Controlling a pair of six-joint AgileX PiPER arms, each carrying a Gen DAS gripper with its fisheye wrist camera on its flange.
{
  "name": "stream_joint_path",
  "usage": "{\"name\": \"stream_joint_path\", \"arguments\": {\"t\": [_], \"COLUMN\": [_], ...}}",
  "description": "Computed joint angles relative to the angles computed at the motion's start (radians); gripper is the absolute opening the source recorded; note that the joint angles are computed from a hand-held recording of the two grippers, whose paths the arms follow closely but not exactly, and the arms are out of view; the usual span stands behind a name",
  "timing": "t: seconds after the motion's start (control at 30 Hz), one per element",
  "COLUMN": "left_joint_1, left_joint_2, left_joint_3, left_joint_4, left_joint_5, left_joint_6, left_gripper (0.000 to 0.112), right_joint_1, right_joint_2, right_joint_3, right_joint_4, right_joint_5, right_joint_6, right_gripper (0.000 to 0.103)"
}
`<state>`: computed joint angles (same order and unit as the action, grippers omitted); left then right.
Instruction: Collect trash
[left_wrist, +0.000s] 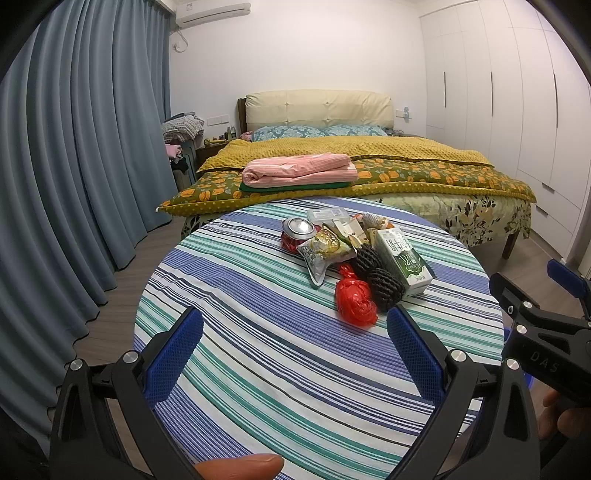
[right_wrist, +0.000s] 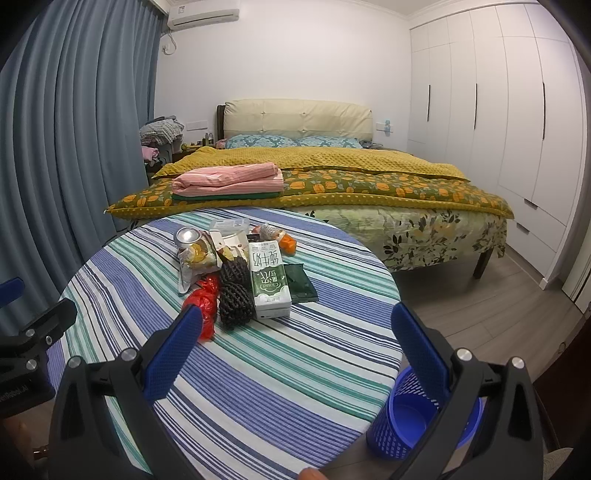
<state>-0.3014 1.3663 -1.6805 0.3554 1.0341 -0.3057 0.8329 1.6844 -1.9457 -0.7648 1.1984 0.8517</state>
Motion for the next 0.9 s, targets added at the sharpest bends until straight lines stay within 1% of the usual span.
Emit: {"name": "stream_joint_path", "arguments": {"t": [0.43,0.57,0.9], "left_joint_1": [-0.001,-0.001,-0.003], "left_joint_2": [0.005,0.005,-0.002], "left_joint_3": [-0.008,-0.008,0.009], "left_joint_4": [0.001,0.002,0.002], "left_joint_5": [0.004,0.004,0.001], "left_joint_6": [0.000,-0.001,-0.006], "left_gripper": [0.099,0.099,0.099], "right_joint_1": [-0.002,0.006,0.003], "right_joint_2": [-0.001,0.014,0.011], "right_joint_3": [0.000,-0.023,-0.017], "right_joint_4": [0.004,0.005,0.012], "right_joint_5": [-0.002,0.016,0.007], "right_joint_6": [0.000,0.004,0.004], "right_gripper": [0.098,0.099,0.099]}}
